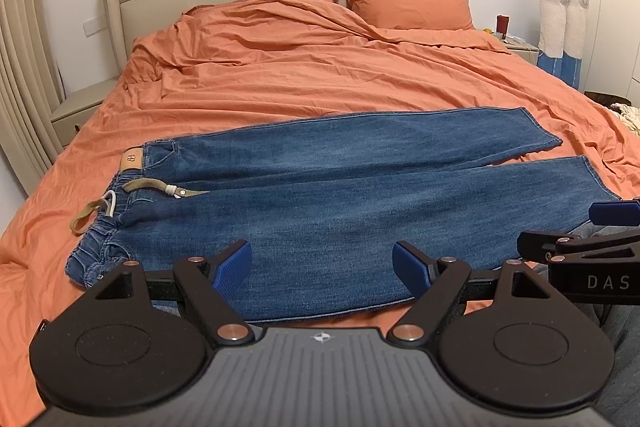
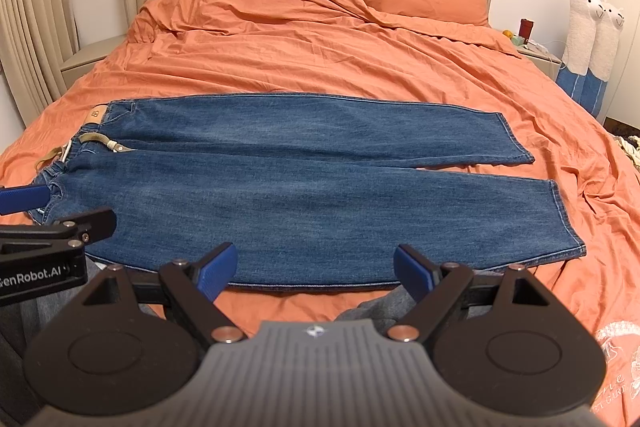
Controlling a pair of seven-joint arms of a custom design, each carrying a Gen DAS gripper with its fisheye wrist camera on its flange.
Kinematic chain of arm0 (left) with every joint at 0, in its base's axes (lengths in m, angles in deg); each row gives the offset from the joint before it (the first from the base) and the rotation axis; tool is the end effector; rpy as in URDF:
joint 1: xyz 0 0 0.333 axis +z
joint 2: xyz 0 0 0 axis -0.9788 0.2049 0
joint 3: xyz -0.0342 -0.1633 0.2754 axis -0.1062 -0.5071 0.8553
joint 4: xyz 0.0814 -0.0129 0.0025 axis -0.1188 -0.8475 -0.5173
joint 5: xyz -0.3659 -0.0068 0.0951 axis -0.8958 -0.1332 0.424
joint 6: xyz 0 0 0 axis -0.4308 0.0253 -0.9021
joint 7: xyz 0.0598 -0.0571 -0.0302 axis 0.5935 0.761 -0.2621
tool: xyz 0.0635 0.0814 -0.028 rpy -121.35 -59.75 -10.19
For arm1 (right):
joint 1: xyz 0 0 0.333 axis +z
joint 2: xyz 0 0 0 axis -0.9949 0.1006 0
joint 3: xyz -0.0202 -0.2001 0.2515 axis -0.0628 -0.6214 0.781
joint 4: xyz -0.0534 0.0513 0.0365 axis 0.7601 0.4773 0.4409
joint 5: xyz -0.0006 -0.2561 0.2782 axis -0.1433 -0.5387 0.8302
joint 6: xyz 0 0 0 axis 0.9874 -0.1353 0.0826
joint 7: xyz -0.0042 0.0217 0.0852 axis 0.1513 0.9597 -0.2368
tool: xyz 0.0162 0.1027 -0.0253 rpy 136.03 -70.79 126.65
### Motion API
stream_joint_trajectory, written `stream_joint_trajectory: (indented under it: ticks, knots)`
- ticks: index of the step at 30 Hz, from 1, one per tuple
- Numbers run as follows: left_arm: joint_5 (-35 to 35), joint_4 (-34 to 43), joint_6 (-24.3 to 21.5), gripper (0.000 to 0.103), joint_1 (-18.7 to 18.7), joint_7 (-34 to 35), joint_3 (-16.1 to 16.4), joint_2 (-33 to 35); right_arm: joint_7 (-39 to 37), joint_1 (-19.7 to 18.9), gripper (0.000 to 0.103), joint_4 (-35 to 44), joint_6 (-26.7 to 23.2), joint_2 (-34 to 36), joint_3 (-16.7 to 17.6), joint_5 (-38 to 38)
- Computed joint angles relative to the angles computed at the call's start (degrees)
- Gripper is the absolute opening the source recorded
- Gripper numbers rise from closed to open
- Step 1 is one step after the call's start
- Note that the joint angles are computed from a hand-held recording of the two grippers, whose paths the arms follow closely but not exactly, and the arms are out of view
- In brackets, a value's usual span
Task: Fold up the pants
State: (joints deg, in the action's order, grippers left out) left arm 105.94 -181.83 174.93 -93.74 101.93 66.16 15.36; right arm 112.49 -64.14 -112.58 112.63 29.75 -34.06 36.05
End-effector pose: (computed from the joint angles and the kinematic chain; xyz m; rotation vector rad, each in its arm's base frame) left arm 0.4011 -0.2971 0.5699 -1.8141 1.5084 -0.6258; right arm 0.4612 0.2893 0.5927 -2.0298 1.3330 -0.5316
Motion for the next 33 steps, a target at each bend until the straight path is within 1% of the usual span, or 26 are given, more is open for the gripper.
stream_joint_trajectory:
  ticks: [9, 33]
  knots:
    - [-0.62, -2.68, 1.31, 0.094, 0.18, -0.41, 0.37, -1.78, 0.24, 0.08, 0.082, -0.08, -0.08, -0.02, 0.1, -0.26]
    - [-1.34, -2.24, 0.8, 0.094, 0.48, 0.35, 0.05, -1.66, 0.03, 0.39, 0.082, -0.27, -0.18, 0.06, 0.14, -0.13]
